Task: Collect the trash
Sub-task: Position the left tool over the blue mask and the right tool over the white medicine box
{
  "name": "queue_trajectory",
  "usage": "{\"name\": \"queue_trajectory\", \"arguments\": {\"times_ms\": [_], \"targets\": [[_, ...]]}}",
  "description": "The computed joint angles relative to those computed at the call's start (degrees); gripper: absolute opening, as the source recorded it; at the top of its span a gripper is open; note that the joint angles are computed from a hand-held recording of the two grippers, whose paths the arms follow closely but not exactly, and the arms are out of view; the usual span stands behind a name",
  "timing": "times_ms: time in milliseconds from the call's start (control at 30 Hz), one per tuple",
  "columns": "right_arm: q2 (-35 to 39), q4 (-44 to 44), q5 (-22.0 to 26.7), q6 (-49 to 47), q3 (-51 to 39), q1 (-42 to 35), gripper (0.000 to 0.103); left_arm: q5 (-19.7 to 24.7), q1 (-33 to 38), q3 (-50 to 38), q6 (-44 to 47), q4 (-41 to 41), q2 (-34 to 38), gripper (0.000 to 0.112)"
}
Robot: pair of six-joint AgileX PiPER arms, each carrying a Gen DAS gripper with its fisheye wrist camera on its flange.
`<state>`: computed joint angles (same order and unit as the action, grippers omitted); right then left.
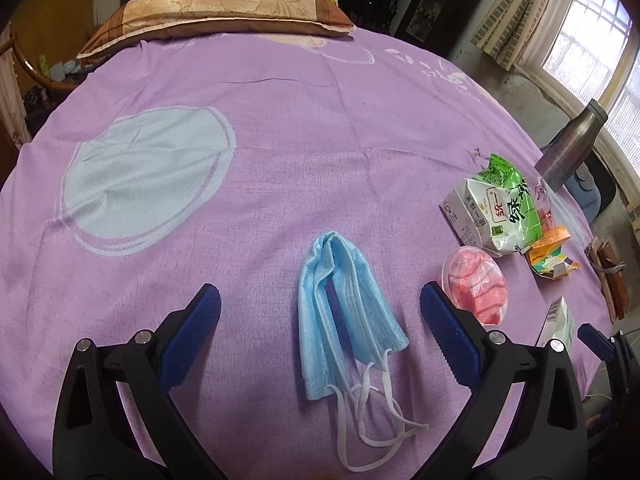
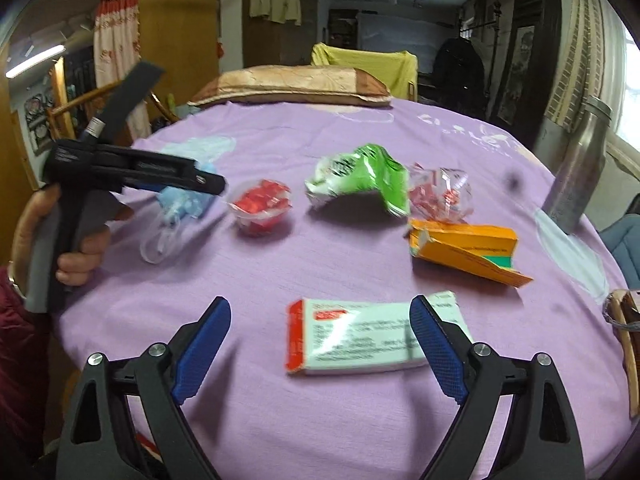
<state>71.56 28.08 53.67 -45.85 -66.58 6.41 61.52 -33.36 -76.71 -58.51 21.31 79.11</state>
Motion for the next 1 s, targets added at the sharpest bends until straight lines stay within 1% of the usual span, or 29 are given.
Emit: {"name": "queue_trajectory", "arguments": {"times_ms": [133, 267, 333, 400, 467, 533, 567, 600, 667, 733, 767, 800, 867, 900, 1000], "targets": [[-0.73, -1.46, -1.56, -0.68, 1.23, -2.77, 0.089, -0.27, 0.12, 0.12, 0.22, -0.15, -0.12, 0.096], [-1.00, -1.79, -2.66, -3.36, 2.05, -8.71, 0.088, 0.11, -0.01, -0.34, 0.46, -0.12, 0.27, 0.096], [-0.78, -1.87, -3.70, -4.53, 1.90, -13.56, 0.088, 0.16, -0.11, -0.42, 0.53, -0.12, 0.32, 0.096], [0.52, -0.42, -2.75, -5.43, 0.50, -18.10, 0.088, 0.11, -0.12, -0.44, 0.52, -0.15, 0.34, 0.096], [2.89, 1.94, -0.12, -4.44, -2.38, -21.68, 0.088, 0.13, -0.06, -0.40, 0.62, -0.15, 0.33, 0.096], [6.06, 7.95, 6.64, -4.50, -6.23, -24.62, 0.088, 0.25, 0.00, -0.45, 0.72, -0.16, 0.37, 0.096], [6.65, 9.70, 8.49, -4.67, -6.99, -23.95, 0.088, 0.29, 0.03, -0.48, 0.76, -0.16, 0.40, 0.096], [6.32, 10.14, 8.46, -5.12, -6.65, -22.55, 0.088, 0.36, 0.03, -0.50, 0.79, -0.17, 0.39, 0.096], [4.96, 9.56, 6.20, -5.70, -5.55, -17.94, 0.088, 0.24, 0.01, -0.50, 0.67, -0.17, 0.42, 0.096], [3.50, 7.70, 3.14, -5.28, -4.46, -11.52, 0.088, -0.11, 0.14, -0.31, 0.60, -0.31, 0.26, 0.096], [2.94, 4.96, 1.03, -4.14, -3.86, -7.26, 0.088, -0.34, 0.21, -0.15, 0.54, -0.40, 0.14, 0.096], [2.32, 2.73, -0.36, -2.95, -3.26, -4.63, 0.088, -0.65, 0.28, 0.06, 0.46, -0.49, -0.03, 0.096], [0.88, -4.17, -5.19, 1.06, -0.96, 1.98, 0.088, -1.02, 0.54, 0.38, 0.63, -0.71, -0.30, 0.096], [0.00, -9.32, -8.61, 3.77, 1.12, 5.11, 0.088, -1.02, 0.54, 0.38, 0.63, -0.71, -0.30, 0.096], [-1.36, -16.85, -12.75, 8.15, 4.35, 6.68, 0.088, -1.03, 0.53, 0.33, 0.89, -0.79, -0.24, 0.096]]}}
